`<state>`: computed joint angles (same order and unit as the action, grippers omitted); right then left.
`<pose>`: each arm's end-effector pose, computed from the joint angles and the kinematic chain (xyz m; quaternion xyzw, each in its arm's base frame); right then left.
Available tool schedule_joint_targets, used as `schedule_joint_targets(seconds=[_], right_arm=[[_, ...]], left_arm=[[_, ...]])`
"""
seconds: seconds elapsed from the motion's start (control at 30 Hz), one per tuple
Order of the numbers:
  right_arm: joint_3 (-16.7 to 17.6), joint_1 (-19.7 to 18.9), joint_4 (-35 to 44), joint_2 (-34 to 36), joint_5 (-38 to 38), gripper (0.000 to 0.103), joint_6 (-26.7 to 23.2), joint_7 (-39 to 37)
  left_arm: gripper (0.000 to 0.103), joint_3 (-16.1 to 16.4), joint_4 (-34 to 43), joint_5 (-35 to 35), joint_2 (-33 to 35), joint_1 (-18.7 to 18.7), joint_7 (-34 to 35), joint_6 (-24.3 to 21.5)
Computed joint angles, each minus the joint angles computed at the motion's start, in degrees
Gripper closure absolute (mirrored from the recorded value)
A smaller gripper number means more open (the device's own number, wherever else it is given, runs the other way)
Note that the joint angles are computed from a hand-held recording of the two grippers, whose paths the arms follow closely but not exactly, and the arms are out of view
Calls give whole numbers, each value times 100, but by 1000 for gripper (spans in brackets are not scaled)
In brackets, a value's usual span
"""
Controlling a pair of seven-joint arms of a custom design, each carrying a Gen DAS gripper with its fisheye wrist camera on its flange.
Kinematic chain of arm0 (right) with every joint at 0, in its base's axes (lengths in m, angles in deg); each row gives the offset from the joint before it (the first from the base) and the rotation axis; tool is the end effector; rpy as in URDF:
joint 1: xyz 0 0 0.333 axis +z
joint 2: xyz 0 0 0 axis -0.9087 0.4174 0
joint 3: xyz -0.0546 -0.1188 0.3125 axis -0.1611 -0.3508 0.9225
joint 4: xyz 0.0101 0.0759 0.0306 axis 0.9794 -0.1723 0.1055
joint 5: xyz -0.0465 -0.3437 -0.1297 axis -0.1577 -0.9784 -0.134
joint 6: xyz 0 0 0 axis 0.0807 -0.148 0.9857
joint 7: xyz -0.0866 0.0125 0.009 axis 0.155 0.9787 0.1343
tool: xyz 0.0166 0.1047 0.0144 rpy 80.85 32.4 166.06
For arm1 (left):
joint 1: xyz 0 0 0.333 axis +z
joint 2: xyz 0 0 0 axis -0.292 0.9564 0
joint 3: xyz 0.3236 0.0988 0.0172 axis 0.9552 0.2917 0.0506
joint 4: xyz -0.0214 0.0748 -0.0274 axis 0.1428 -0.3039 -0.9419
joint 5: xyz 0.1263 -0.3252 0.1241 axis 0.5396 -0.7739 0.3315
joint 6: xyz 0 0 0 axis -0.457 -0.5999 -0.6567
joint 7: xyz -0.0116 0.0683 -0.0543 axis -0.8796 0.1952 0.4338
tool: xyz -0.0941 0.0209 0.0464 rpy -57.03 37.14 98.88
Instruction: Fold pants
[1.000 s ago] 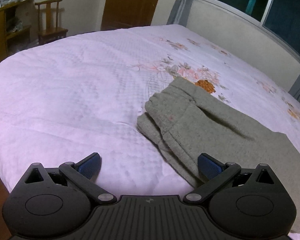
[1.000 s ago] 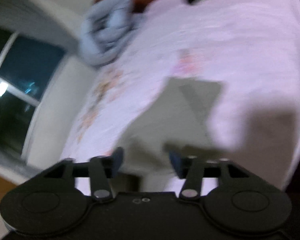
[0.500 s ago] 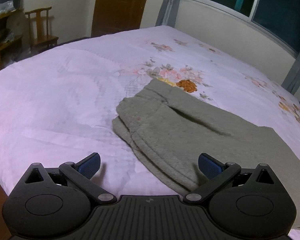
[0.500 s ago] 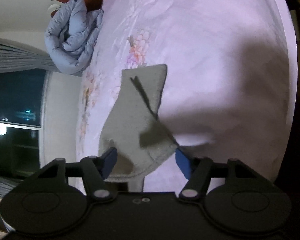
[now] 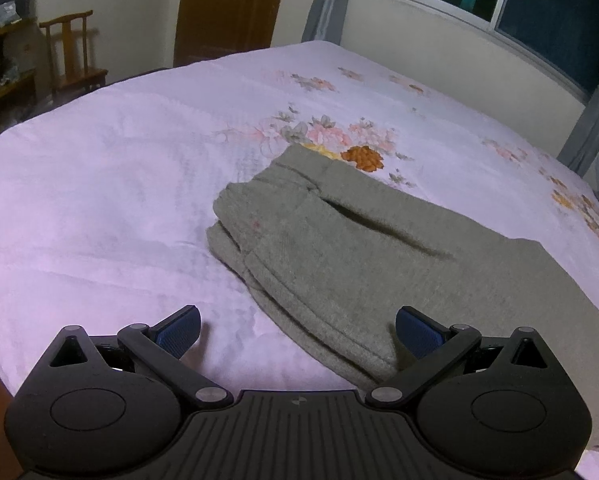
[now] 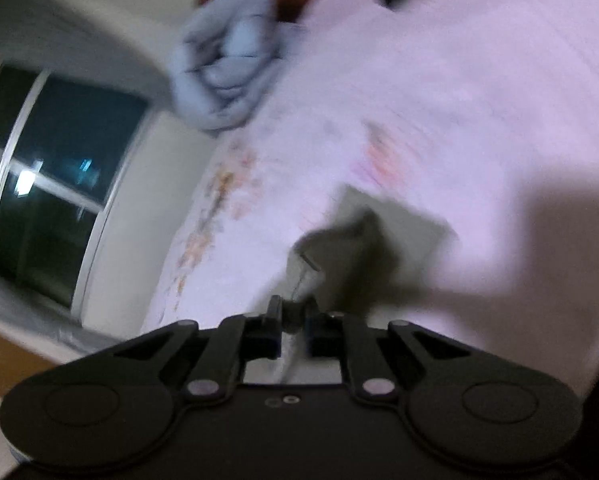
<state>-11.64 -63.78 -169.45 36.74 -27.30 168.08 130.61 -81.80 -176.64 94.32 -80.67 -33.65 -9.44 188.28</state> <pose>0.6624 0.0105 0.6118 -0.3472 0.7667 -0.0775 0.5345 0.5488 -0.2558 0.5426 -0.8535 0.3413 -0.2448 0.3083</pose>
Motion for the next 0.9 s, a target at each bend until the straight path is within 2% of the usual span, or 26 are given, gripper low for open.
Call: schedule_joint_targets(seconds=[0.1,0.17,0.2,0.23,0.27,0.33,0.4,0.53,0.63,0.73,0.77,0.9], right_arm=[[251,-231,607,177,296,102,9,-976],[328,-346,668,205,433,102,-16,-1567],[187,-329,597,259,118,103,-163,-1318],[-153,-209,527,329,-228,102,-525,-667],[-294,-238,451,395,-263,102,-861,-232],[-357,-303,165,417,-406,102,-892,182],[-82,-534,-42,358,226,102,-703,-195],[86,-606,-149,215,884,102,-462,-675],[-40,-534,-248,103,857,102,-629,-433],[-224,-410,-327,175,511,103,-717,138],[-126,-496,-382,156,825,103,-652,-19],[-110,-460,-503,-1,967,102,-404,-276]], left_arm=[[0,-2,7,7,21,-12,-35,-12],[0,-3,0,-9,41,-19,-69,-6],[0,-3,2,-31,56,-22,-74,-5],[0,-3,1,-65,69,-22,-77,12],[0,-2,-2,-80,77,-25,-74,27],[0,-3,33,-94,94,-41,8,-22],[0,2,68,-90,97,-53,92,-72],[0,21,123,-93,98,-51,150,-140],[0,26,147,-72,107,-49,138,-124],[0,20,178,-140,143,-45,247,-106],[0,20,182,-152,145,-49,269,-103],[0,20,128,-140,97,-61,319,-124]])
